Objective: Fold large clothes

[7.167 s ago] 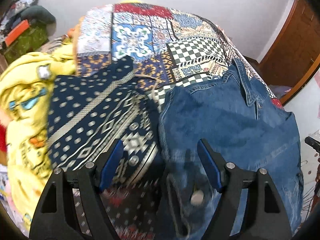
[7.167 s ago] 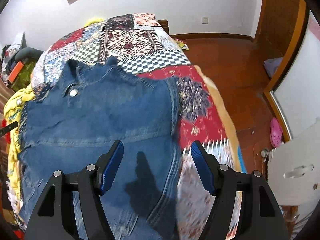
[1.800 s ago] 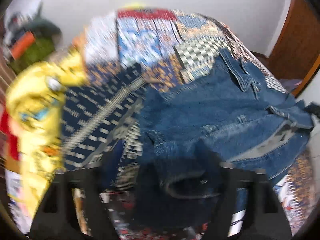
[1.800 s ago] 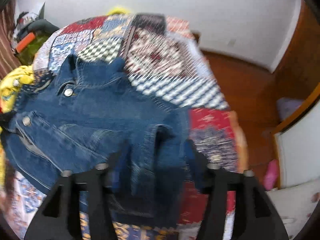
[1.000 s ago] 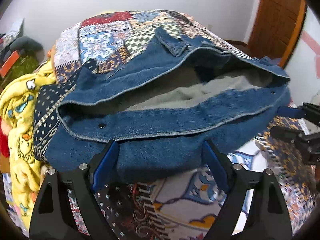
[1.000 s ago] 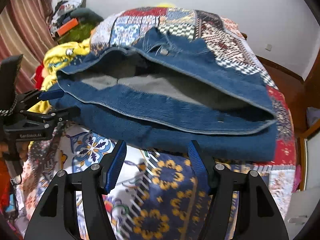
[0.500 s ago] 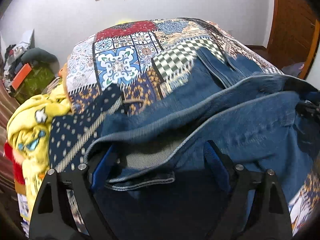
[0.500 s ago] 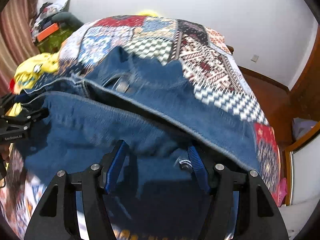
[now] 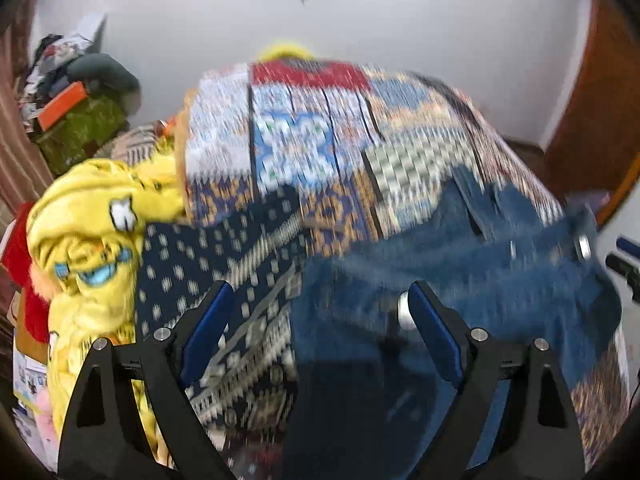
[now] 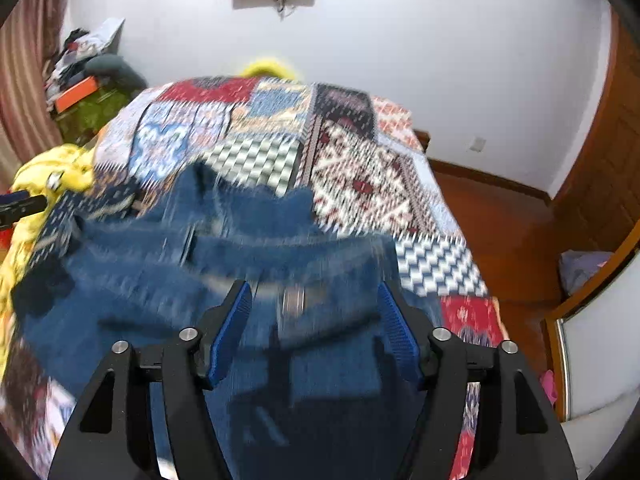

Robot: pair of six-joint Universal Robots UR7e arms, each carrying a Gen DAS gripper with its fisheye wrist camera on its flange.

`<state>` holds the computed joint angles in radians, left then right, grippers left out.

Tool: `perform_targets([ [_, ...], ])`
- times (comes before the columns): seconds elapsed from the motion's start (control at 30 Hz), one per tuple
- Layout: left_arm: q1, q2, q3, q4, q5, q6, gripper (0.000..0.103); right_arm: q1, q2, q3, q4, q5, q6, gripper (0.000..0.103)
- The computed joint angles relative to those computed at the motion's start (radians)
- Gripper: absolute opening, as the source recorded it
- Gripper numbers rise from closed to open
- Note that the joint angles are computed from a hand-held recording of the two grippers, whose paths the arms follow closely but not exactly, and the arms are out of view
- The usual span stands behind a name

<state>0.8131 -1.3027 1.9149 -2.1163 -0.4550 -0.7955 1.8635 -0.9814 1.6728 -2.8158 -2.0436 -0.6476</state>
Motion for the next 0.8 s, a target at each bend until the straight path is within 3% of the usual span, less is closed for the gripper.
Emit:
perform_targets([
  [0.1, -0.003, 0.000, 0.023, 0.083, -0.029, -0.023, 0.089, -0.022, -0.025, 0.044, 0.001, -0.012, -0.025, 0.068],
  [0.2, 0.014, 0.023, 0.021, 0.141, -0.035, -0.052, 0.090, -0.043, -0.027, 0.071, 0.002, -0.075, -0.048, 0.068],
  [0.33, 0.066, 0.061, -0.016, 0.123, -0.079, -0.036, 0.090, -0.063, 0.000, 0.030, 0.084, -0.119, 0.010, 0.068],
  [0.43, 0.100, 0.085, -0.047, 0.076, -0.088, 0.005, 0.090, -0.052, 0.044, -0.028, 0.109, -0.130, -0.005, 0.068],
  [0.53, 0.145, 0.107, -0.093, 0.034, -0.150, 0.051, 0.090, -0.040, 0.119, -0.139, 0.203, -0.134, 0.010, 0.068],
  [0.63, 0.156, 0.113, -0.103, -0.007, -0.122, 0.079, 0.091, -0.046, 0.180, -0.238, 0.294, -0.116, 0.082, 0.068],
  [0.7, 0.150, 0.106, -0.094, -0.014, -0.057, 0.030, 0.093, -0.052, 0.201, -0.281, 0.332, -0.095, 0.136, 0.067],
  [0.8, 0.157, 0.079, -0.067, -0.052, -0.037, -0.052, 0.096, -0.057, 0.212, -0.280, 0.235, -0.095, 0.157, 0.067],
])
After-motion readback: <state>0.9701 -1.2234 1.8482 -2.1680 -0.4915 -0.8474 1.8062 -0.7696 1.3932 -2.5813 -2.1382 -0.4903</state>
